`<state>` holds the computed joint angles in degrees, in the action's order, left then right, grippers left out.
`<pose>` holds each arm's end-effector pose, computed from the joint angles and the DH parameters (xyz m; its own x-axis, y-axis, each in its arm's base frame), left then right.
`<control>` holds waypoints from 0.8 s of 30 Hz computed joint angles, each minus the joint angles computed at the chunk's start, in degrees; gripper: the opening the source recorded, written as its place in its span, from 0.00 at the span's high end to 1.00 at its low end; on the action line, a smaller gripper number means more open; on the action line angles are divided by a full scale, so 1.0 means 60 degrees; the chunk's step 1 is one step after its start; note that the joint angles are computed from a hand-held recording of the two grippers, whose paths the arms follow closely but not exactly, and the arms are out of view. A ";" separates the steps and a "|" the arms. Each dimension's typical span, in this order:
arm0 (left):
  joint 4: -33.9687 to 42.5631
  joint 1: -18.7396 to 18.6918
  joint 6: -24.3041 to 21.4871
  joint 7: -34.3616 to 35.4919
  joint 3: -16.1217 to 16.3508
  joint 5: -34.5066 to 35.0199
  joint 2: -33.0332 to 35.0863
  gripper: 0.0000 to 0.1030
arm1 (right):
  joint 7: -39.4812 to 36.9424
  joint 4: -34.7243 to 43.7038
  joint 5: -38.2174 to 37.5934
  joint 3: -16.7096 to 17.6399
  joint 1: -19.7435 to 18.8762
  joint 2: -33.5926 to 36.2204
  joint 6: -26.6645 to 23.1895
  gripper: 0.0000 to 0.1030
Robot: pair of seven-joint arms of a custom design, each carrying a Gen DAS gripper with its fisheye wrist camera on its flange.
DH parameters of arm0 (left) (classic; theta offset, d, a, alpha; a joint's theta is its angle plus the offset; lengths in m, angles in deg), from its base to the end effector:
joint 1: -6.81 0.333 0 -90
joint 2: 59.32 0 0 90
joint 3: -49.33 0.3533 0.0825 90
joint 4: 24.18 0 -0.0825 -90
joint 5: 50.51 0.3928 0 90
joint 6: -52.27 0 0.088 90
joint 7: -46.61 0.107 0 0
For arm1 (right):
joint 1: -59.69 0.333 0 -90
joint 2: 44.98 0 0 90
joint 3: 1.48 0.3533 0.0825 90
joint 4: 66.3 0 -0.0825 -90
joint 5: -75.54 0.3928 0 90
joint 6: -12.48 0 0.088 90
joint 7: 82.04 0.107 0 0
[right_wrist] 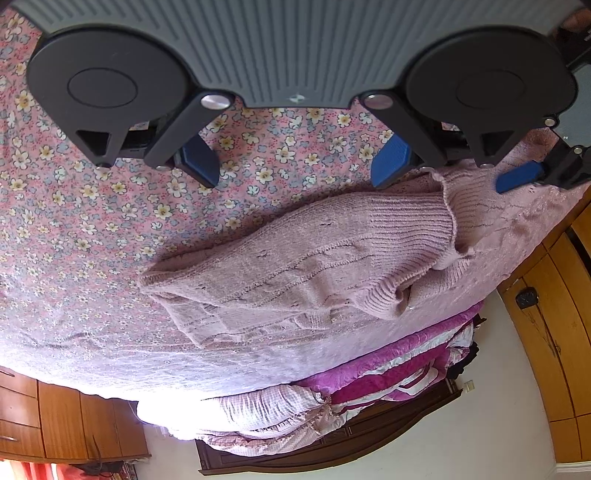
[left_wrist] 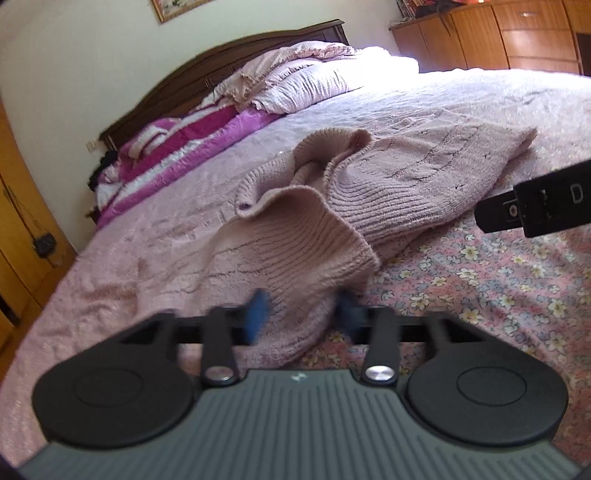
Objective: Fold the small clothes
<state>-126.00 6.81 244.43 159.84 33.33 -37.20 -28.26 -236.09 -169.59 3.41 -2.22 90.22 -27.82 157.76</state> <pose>0.7064 -0.1866 0.4204 -0.5273 -0.7636 -0.3727 -0.2527 0.5598 -0.7892 0.5881 0.3501 0.4513 -0.3822 -0.8764 -0.2928 -0.4473 0.4528 -0.7713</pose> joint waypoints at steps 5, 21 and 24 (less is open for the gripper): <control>0.0061 0.1011 -0.0089 -0.0311 -0.1098 0.0165 0.0046 0.82 | -0.0032 -0.0001 0.0002 0.0001 -0.0007 0.0005 0.0005 0.10; 0.0967 0.0054 -0.0050 -0.1789 0.0347 -0.0923 0.0205 0.85 | -0.1397 0.0772 -0.0604 -0.0154 -0.0075 0.0385 0.0748 0.09; 0.1231 0.0434 -0.0474 -0.1967 -0.0042 -0.0940 0.0315 0.85 | -0.2125 0.1145 -0.0667 -0.0230 -0.0107 0.0651 0.1166 0.09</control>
